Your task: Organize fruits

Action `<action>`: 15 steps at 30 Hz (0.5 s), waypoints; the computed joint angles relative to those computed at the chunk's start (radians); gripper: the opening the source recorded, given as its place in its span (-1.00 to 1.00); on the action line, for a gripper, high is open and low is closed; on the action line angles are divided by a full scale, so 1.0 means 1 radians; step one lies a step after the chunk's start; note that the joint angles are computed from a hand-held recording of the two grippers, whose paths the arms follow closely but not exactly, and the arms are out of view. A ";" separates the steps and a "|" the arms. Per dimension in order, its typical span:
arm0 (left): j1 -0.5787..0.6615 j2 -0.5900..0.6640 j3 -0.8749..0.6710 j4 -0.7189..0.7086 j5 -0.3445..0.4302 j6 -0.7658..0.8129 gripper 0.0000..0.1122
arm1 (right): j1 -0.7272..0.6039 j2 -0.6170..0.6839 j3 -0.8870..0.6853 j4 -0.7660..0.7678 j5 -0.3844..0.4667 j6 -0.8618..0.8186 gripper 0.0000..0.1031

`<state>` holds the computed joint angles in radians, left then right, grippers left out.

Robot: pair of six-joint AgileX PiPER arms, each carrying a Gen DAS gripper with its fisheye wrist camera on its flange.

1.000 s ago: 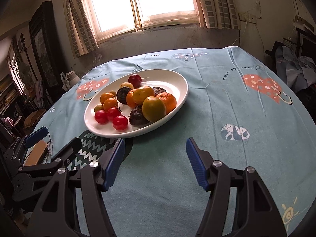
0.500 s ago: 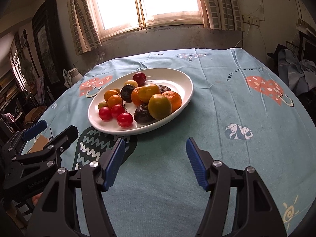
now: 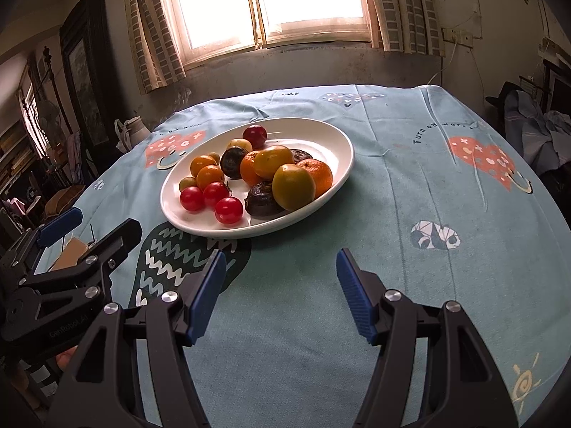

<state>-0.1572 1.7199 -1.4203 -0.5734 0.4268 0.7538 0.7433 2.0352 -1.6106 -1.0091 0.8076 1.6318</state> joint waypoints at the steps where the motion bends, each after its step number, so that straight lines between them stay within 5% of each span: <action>1: -0.002 -0.002 0.003 0.004 -0.005 -0.002 0.79 | 0.000 0.001 0.000 0.001 0.001 0.001 0.26; 8: 0.020 -0.003 0.012 -0.139 0.027 0.142 0.79 | 0.000 0.003 -0.003 0.011 0.009 -0.003 0.26; 15: 0.013 -0.006 0.019 -0.126 0.009 0.136 0.79 | -0.003 0.001 -0.005 0.022 0.012 -0.012 0.26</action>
